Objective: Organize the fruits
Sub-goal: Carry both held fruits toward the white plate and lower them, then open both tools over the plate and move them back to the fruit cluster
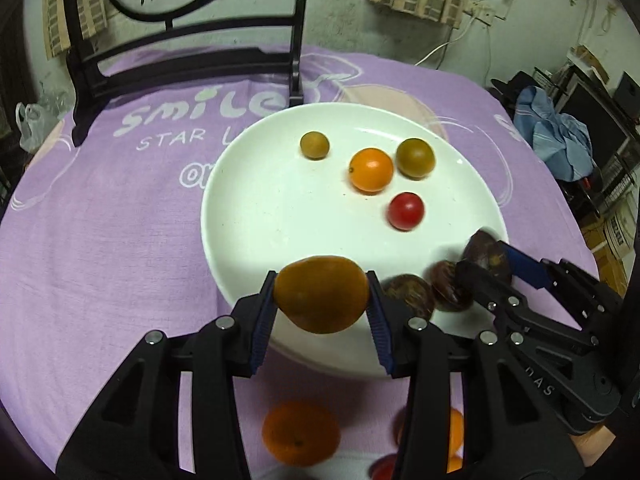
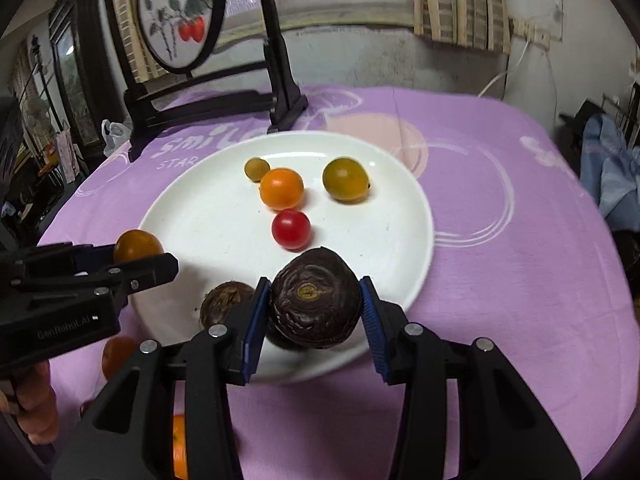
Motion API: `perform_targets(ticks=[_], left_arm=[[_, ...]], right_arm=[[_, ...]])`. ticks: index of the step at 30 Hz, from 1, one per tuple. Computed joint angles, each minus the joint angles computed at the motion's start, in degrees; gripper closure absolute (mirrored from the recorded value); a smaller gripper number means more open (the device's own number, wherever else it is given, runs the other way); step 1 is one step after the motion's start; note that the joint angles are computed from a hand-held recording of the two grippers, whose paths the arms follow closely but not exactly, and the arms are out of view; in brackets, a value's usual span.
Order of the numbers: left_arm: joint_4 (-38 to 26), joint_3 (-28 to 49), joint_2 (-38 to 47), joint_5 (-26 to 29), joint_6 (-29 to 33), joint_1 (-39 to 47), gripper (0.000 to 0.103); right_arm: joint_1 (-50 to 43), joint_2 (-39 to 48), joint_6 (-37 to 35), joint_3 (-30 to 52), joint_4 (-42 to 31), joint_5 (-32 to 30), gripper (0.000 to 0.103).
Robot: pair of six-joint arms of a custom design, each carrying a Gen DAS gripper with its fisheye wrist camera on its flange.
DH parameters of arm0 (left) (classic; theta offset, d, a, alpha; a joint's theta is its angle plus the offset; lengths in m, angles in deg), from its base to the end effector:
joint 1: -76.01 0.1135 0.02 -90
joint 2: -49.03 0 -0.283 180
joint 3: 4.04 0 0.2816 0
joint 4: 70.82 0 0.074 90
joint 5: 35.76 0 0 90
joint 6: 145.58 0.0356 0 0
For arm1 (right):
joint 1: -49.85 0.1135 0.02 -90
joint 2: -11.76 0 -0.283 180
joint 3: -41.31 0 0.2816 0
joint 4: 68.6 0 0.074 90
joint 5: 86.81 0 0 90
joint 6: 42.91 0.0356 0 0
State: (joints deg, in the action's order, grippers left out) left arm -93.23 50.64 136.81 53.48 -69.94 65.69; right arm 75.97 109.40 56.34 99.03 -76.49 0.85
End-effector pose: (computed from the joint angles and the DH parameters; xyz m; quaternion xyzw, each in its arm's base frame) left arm 0.3021 -0.0545 0.1522 -0.0356 0.9544 -0.0572 0.2910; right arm 0.3111 0.1542 0.1321 -0.1441 0.9216 0.1275 0.3370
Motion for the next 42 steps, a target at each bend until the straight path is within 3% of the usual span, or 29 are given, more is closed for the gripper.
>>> perform_targets(ticks=[1,2,3,16,22,25,29,36,38,42], left_arm=[[0.3,0.0,0.0,0.2,-0.1,0.2,0.046],[0.9,-0.5,-0.8,-0.3,-0.6,0.3,0.033],[1.4,-1.1,-1.7,-0.6,-0.9,0.3,0.030],[-5.9,-15.0,-25.3,1.3,0.4,1.3,0.022],[-12.7,-21.8,-39.0,1.6,-0.3,2.0,0.018],[-15.3,-23.9,-41.8,1.3,-0.5,2.3,0.017],[-15.8,-27.6,-46.0,5.7,0.9,6.7,0.017],[-16.7,-30.9,-50.8,11.8,5.3,14.9,0.017],[-16.4,-31.0,-50.3,10.6,5.7,14.8,0.017],[-18.0,-30.9,-52.3,12.7,6.8,16.1,0.017]], right_arm=[[0.0,0.2,0.6,0.1,0.3,0.4,0.049],[0.0,-0.2,1.2,-0.4,0.7,0.7,0.047],[0.0,-0.8,1.4,-1.1,1.3,0.7,0.044],[1.7,-20.0,0.0,-15.8,-1.2,0.2,0.041],[7.5,-31.4,0.3,-23.4,-6.9,1.7,0.038],[13.1,-34.9,1.9,-26.4,-8.7,3.9,0.038],[23.2,-33.0,4.6,-27.4,-9.2,8.2,0.038],[30.5,-23.6,7.5,-24.4,-5.8,12.7,0.039],[30.4,-20.6,8.3,-23.1,-4.8,12.0,0.050],[31.0,-18.3,9.7,-22.2,-2.4,12.9,0.061]])
